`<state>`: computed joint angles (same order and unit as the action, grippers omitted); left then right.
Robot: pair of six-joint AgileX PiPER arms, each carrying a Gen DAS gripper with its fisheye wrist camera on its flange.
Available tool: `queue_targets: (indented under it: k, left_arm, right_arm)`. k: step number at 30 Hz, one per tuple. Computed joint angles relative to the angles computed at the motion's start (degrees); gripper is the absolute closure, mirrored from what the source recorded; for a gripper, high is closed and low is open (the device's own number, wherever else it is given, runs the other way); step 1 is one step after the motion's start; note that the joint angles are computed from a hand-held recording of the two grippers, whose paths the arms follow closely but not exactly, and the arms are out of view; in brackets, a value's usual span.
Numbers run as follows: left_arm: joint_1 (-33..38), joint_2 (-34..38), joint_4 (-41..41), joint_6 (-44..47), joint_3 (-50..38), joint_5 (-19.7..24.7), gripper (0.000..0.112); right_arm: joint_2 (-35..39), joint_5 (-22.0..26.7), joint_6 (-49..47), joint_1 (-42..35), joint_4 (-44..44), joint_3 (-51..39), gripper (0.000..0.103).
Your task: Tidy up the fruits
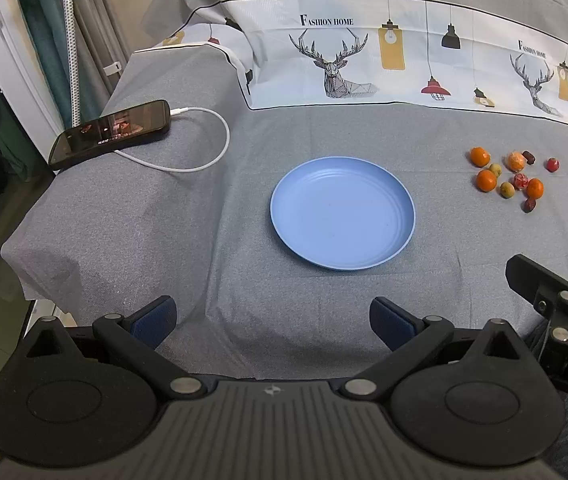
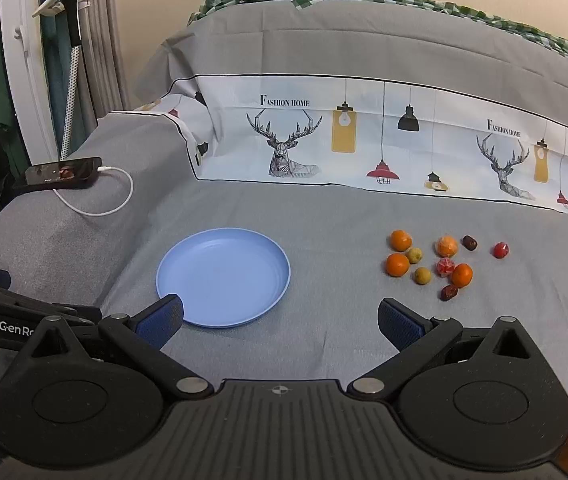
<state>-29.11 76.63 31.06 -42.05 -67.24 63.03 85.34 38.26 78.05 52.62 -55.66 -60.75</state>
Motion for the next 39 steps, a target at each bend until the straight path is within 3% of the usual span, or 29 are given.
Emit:
queue_targets:
  k: [17, 26, 31, 39]
  left_arm:
    - [-0.4, 0.3, 0.2, -0.3, -0.1, 0.6, 0.01]
    - [0.5, 2.1, -0.5, 1.0, -1.0, 0.6, 0.01]
    - [0.3, 5.2, -0.9, 1.8, -3.1, 0.4, 0.01]
    - [-0.1, 15.7, -5.4, 6.4, -13.2, -1.7, 0.01]
  right_arm:
    - [0.0, -1.4, -1.0, -1.1, 2.0, 0.2, 0.001]
    - [0.5, -4.2, 3.3, -2.2, -2.6, 2.3, 0.001]
    - [0.3, -6.5, 9.6, -4.1, -6.8, 4.4, 0.001]
    - [2.3, -3.2, 19.2, -13.4, -11.9, 6.4, 0.001]
